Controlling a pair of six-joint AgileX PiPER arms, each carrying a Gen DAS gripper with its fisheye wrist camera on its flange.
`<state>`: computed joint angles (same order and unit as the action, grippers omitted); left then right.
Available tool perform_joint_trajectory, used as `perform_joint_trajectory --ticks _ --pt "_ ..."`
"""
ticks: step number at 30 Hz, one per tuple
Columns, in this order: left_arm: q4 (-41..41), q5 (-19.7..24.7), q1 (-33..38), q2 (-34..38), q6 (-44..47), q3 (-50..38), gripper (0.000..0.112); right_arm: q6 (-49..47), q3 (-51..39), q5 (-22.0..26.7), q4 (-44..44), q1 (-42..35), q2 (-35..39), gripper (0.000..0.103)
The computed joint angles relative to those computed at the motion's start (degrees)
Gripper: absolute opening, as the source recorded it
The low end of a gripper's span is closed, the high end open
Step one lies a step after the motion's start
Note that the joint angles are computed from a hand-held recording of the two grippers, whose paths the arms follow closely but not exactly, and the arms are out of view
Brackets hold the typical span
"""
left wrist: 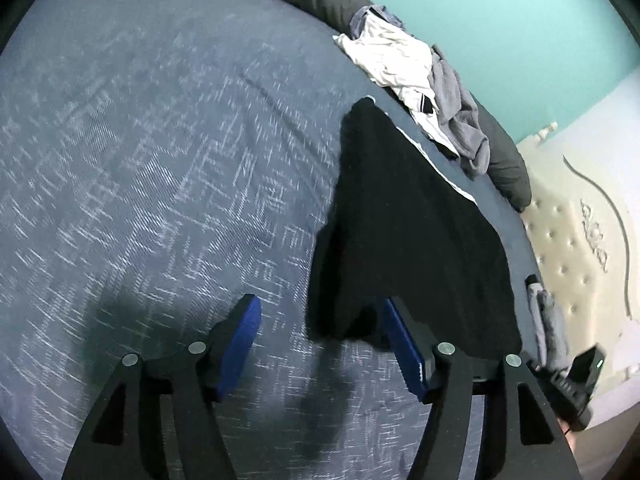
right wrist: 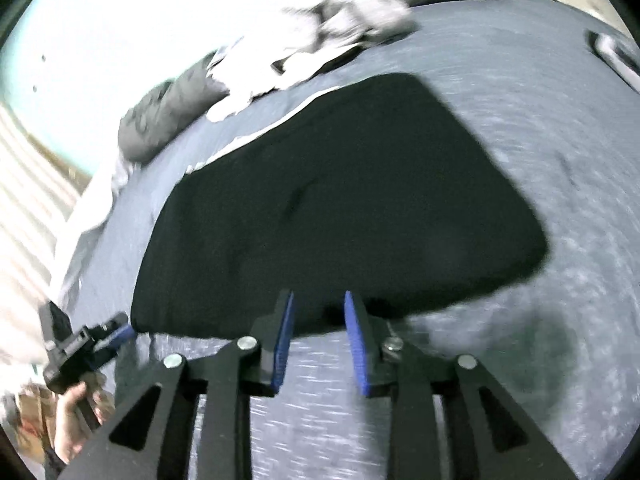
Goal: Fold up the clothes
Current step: 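Grasp the edge of the folded sweatshirt with the left tool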
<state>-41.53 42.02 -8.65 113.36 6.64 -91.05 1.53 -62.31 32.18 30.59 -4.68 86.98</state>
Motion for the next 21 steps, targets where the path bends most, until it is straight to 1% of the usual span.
perform_joint_trajectory --ticks 1,3,4,6,9,10,12,14,15,17,18,21 --pt "-0.12 -0.26 -0.23 0.05 -0.26 0.13 0.067 -0.33 1.46 -0.86 1.17 -0.42 -0.60 0.026" --pt "0.26 -0.94 -0.89 0.09 -1.16 0.36 0.067 -5.80 5.41 -1.22 7.64 -3.68 -2.10 0.026" --pt "0.55 -1.12 -1.24 0.24 -1.61 0.26 0.067 -7.82 6.78 -1.13 9.49 -4.80 -2.74 0.026" --pt "0.22 -1.43 -1.76 0.66 -1.77 0.07 0.066 -9.13 9.18 -1.72 9.44 -6.02 -4.33 0.026" --pt "-1.80 -2.19 -2.15 1.51 -1.23 -0.16 0.064 -9.37 11.68 -4.15 7.11 -6.11 -6.46 0.026" --pt "-1.83 -2.38 -2.36 1.84 -1.47 -0.51 0.056 -9.60 11.92 -4.59 6.68 -6.26 -6.63 0.028" --pt "-1.20 -2.20 -2.72 2.74 -2.81 -1.69 0.047 -10.56 11.52 -5.68 7.16 -5.69 -6.14 0.031" --pt "-1.34 -1.93 -2.94 3.49 -3.48 -2.81 0.034 -11.91 12.39 -7.14 7.88 -5.58 -6.83 0.034" --pt "-2.01 -1.79 -2.95 3.74 -3.23 -3.25 0.024 -12.60 12.86 -7.87 8.26 -5.54 -7.21 0.034" --pt "0.76 -2.06 -4.00 3.56 -5.44 -4.52 0.022 -15.35 14.17 -8.45 11.35 -6.46 -7.62 0.035" --pt "2.22 -2.13 -4.60 3.39 -6.27 -5.21 0.021 -17.81 14.61 -7.89 14.10 -7.34 -7.38 0.035" --pt "6.41 -1.31 -6.49 3.30 -9.21 -8.66 0.020 -21.02 15.19 -6.49 17.43 -9.57 -7.10 0.035"
